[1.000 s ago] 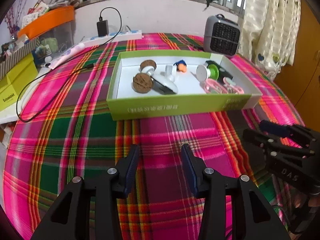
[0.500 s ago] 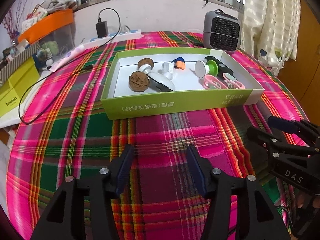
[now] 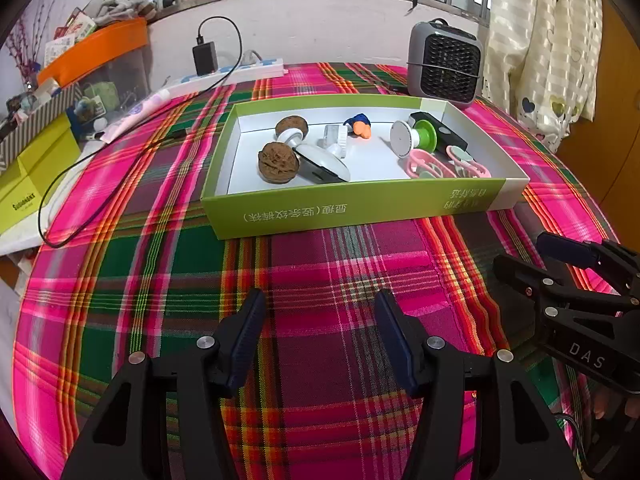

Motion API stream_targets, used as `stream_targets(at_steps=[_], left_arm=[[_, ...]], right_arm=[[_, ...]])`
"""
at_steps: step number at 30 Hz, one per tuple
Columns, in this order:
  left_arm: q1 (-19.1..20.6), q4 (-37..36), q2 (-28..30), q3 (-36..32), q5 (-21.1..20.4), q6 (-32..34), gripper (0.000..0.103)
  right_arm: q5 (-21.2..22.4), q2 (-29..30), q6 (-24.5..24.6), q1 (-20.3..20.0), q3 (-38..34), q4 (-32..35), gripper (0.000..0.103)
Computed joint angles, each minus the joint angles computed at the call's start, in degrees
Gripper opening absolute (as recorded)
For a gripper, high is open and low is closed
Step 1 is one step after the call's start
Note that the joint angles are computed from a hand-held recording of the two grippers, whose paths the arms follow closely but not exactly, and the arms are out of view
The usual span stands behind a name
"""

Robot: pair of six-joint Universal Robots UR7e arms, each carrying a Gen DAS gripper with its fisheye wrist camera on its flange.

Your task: Organize objects

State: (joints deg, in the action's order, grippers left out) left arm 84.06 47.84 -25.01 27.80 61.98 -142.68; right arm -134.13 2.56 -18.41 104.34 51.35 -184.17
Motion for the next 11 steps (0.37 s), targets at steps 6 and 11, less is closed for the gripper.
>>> stream_targets(at_steps=[6,11], left_arm=[[0.0,-0.2,-0.1,0.2,-0.1,-0.2,0.056],[0.0,-0.4,-0.2,0.5,-0.2,-0.3,0.056]], right_arm=[[0.0,0.0,0.0,0.0,0.0,0.0,0.061],[0.0,-0.1,0.0,0.0,0.1,0.0,0.061]])
